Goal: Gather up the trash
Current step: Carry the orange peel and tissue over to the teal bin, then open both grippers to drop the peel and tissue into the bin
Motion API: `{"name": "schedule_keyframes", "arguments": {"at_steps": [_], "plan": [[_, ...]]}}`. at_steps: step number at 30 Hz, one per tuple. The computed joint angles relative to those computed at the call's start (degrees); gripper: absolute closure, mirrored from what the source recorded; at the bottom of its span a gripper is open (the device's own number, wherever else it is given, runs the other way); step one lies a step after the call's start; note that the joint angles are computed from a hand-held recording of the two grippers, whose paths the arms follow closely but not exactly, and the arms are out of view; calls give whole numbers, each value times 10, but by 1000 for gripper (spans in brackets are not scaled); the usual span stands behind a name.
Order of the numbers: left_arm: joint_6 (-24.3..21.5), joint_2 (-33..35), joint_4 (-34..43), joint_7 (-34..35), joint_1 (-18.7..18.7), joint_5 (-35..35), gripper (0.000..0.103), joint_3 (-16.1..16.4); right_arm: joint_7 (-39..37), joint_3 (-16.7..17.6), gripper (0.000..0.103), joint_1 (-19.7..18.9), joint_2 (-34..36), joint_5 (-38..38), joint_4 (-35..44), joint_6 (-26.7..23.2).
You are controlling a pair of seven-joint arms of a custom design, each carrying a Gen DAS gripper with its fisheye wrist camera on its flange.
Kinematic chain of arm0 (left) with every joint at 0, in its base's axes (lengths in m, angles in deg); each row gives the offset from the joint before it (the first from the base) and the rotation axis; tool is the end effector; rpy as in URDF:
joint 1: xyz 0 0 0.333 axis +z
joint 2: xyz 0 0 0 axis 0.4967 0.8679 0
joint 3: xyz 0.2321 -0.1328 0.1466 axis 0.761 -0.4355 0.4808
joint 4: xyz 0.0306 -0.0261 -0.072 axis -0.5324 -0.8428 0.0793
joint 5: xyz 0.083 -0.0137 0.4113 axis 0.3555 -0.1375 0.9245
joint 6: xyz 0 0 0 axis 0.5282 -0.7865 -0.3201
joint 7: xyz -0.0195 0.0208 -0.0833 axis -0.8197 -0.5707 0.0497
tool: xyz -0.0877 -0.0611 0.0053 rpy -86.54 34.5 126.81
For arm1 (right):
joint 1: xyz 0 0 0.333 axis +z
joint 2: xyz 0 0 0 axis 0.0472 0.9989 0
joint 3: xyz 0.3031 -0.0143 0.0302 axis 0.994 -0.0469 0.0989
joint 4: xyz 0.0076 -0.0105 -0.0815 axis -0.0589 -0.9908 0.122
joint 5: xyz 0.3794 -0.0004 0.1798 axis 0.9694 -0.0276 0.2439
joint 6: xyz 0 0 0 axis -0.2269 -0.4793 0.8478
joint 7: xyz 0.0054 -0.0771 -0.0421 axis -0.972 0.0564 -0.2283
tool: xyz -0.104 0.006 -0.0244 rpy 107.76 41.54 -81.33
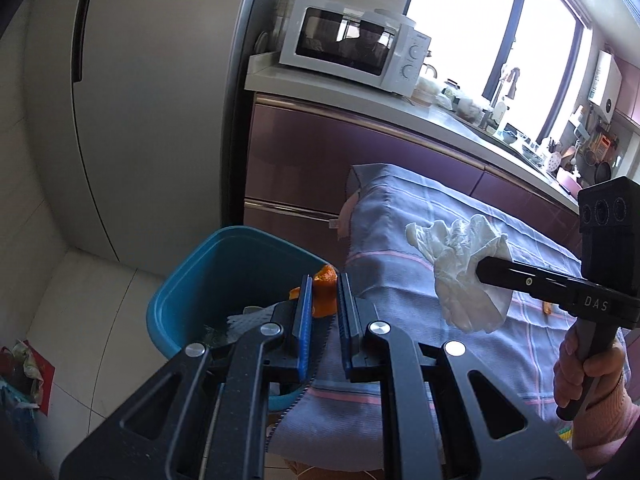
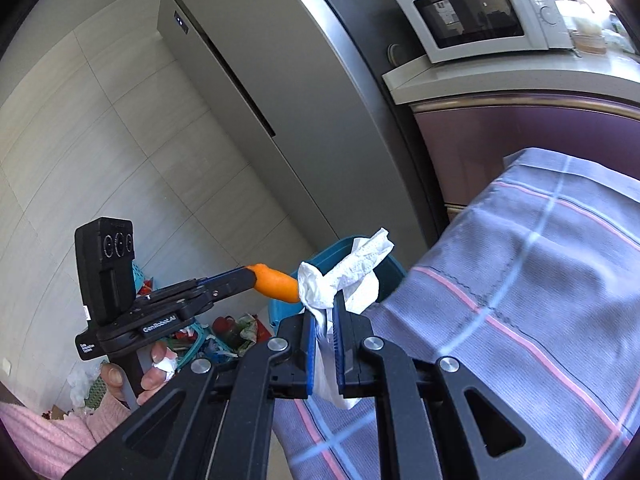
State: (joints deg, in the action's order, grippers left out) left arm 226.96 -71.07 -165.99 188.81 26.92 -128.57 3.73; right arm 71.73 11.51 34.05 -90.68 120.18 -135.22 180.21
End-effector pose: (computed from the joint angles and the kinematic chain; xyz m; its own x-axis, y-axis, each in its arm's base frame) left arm 0.5590 -0.0300 0.4784 -0.4849 -0.8403 0.2426 -0.6549 0.1650 -0.7374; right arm 0.4964 0.2636 0.4827 0.2603 -0.8308 -0.4919 -0.6837 0.2011 -0.7015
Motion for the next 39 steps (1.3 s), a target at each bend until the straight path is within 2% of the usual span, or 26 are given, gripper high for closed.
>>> {"name": "schedule_keyframes", "arguments": {"at_steps": [13,20,32,39], "plan": [[34,91,52,-78,36,74,91,-23,118,44,96,-62,106,-156,103,-63],[54,125,69,-118,48,115,91,-41,212,60,96,-86,160,-267,152,-91],[69,199,127,-207,66,197,91,-66,325,68,96,-101,248,-400,243,-141],[60,228,151,-243,78,230,89,-80,391,54,94,-90,288,-470,289,-172]]}}
